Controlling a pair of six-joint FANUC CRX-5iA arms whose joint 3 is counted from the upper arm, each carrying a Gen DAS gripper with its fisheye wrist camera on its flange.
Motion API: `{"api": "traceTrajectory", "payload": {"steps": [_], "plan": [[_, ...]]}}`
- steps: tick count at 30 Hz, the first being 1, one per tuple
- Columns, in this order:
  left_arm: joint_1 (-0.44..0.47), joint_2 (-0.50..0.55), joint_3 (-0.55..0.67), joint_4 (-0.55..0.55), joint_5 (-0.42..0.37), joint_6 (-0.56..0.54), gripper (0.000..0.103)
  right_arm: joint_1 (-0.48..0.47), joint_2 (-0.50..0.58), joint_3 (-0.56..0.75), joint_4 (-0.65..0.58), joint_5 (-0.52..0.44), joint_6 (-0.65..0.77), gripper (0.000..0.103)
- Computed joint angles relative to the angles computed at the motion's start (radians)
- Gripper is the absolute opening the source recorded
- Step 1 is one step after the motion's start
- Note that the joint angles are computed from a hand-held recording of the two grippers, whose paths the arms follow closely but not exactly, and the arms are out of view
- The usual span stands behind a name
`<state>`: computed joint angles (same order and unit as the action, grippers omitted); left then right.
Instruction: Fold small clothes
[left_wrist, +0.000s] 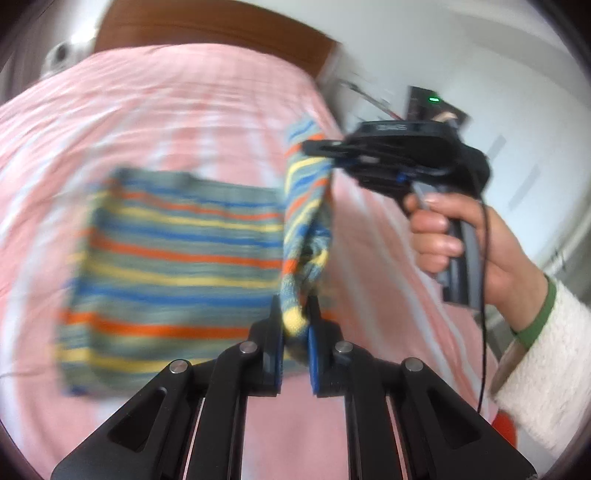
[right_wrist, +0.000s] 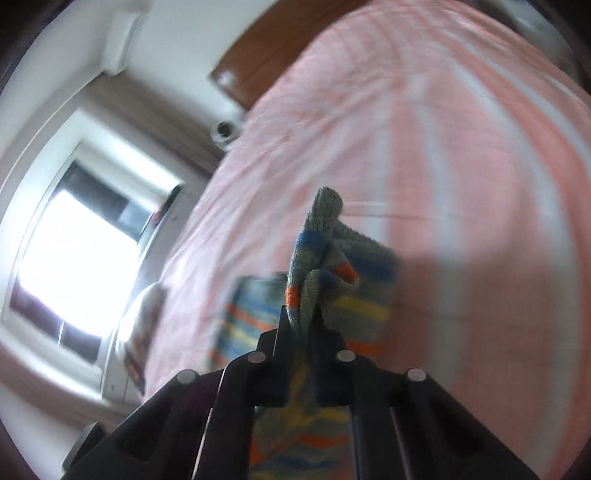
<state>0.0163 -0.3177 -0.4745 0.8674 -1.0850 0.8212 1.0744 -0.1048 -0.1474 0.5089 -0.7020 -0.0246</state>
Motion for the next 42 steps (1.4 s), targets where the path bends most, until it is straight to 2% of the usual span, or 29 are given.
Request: {"api": "traceTrajectory", "payload": {"steps": [2, 5, 6, 7, 8, 9, 10, 13, 15, 16, 18, 19, 20, 21, 22, 23, 24, 25, 26, 28, 30, 33, 39, 42], "plan": [[0.11, 0.001, -0.006, -0.022, -0.027, 0.009, 0.009, 0.003, 0.116, 0.139, -0.064, -0.013, 0.108, 0.008], [0.193, 0.006, -0.01, -0.079, -0.035, 0.027, 0.011, 0.006, 0.306, 0.357, -0.157, -0.059, 0.245, 0.008], [0.201, 0.019, 0.01, -0.143, -0.026, 0.051, 0.015, 0.009, 0.367, 0.424, -0.176, -0.077, 0.281, 0.009], [0.189, 0.014, 0.011, -0.19, -0.009, 0.082, 0.027, 0.011, 0.421, 0.479, -0.193, -0.084, 0.305, 0.014], [0.206, 0.02, 0.017, -0.224, -0.003, 0.098, 0.043, 0.015, 0.448, 0.495, -0.208, -0.064, 0.303, 0.02], [0.225, 0.009, 0.002, -0.216, -0.009, 0.099, 0.05, 0.014, 0.467, 0.502, -0.234, -0.033, 0.294, 0.037], [0.235, -0.001, -0.01, -0.201, -0.012, 0.101, 0.062, 0.015, 0.473, 0.492, -0.254, 0.006, 0.263, 0.043], [0.294, -0.035, -0.056, -0.109, -0.033, 0.04, 0.072, 0.049, 0.403, 0.357, -0.128, 0.107, 0.111, 0.044], [0.296, -0.067, -0.081, -0.075, -0.051, 0.03, 0.081, 0.08, 0.359, 0.316, -0.05, 0.062, 0.089, 0.044], [0.272, -0.065, -0.077, -0.074, -0.037, 0.037, 0.085, 0.102, 0.335, 0.307, -0.019, 0.01, 0.098, 0.044], [0.224, -0.055, -0.059, -0.13, 0.003, 0.061, 0.086, 0.163, 0.278, 0.269, 0.041, -0.089, 0.111, 0.044], [0.2, -0.061, -0.045, -0.203, 0.023, 0.111, 0.083, 0.201, 0.246, 0.238, 0.058, -0.119, 0.109, 0.044], [0.199, -0.085, -0.029, -0.3, 0.008, 0.183, 0.075, 0.234, 0.214, 0.197, 0.069, -0.126, 0.087, 0.044], [0.197, -0.081, -0.022, -0.354, 0.005, 0.231, 0.074, 0.259, 0.179, 0.145, 0.073, -0.12, 0.054, 0.049], [0.201, -0.079, -0.018, -0.357, -0.002, 0.244, 0.074, 0.278, 0.163, 0.114, 0.064, -0.117, 0.025, 0.053], [0.203, -0.091, -0.003, -0.381, -0.015, 0.271, 0.075, 0.298, 0.165, 0.104, 0.021, -0.148, 0.014, 0.055], [0.2, -0.099, 0.012, -0.41, -0.021, 0.292, 0.078, 0.316, 0.186, 0.128, -0.044, -0.227, 0.026, 0.055], [0.196, -0.125, 0.033, -0.457, -0.025, 0.315, 0.084, 0.34, 0.205, 0.14, -0.057, -0.301, 0.0, 0.054], [0.202, -0.154, 0.032, -0.472, -0.022, 0.304, 0.089, 0.37, 0.199, 0.116, -0.018, -0.323, -0.061, 0.054], [0.214, -0.219, 0.027, -0.498, -0.009, 0.269, 0.094, 0.449, 0.162, 0.039, 0.142, -0.351, -0.251, 0.063], [0.222, -0.243, 0.027, -0.507, -0.002, 0.255, 0.095, 0.504, 0.151, 0.021, 0.226, -0.409, -0.356, 0.082], [0.22, -0.248, 0.031, -0.511, -0.008, 0.259, 0.095, 0.569, 0.164, 0.048, 0.274, -0.542, -0.413, 0.083], [0.228, -0.268, 0.022, -0.509, -0.009, 0.237, 0.095, 0.61, 0.171, 0.077, 0.246, -0.634, -0.441, 0.083], [0.279, -0.248, 0.008, -0.413, -0.063, 0.145, 0.095, 0.606, 0.198, 0.118, 0.217, -0.667, -0.408, 0.083]]}}
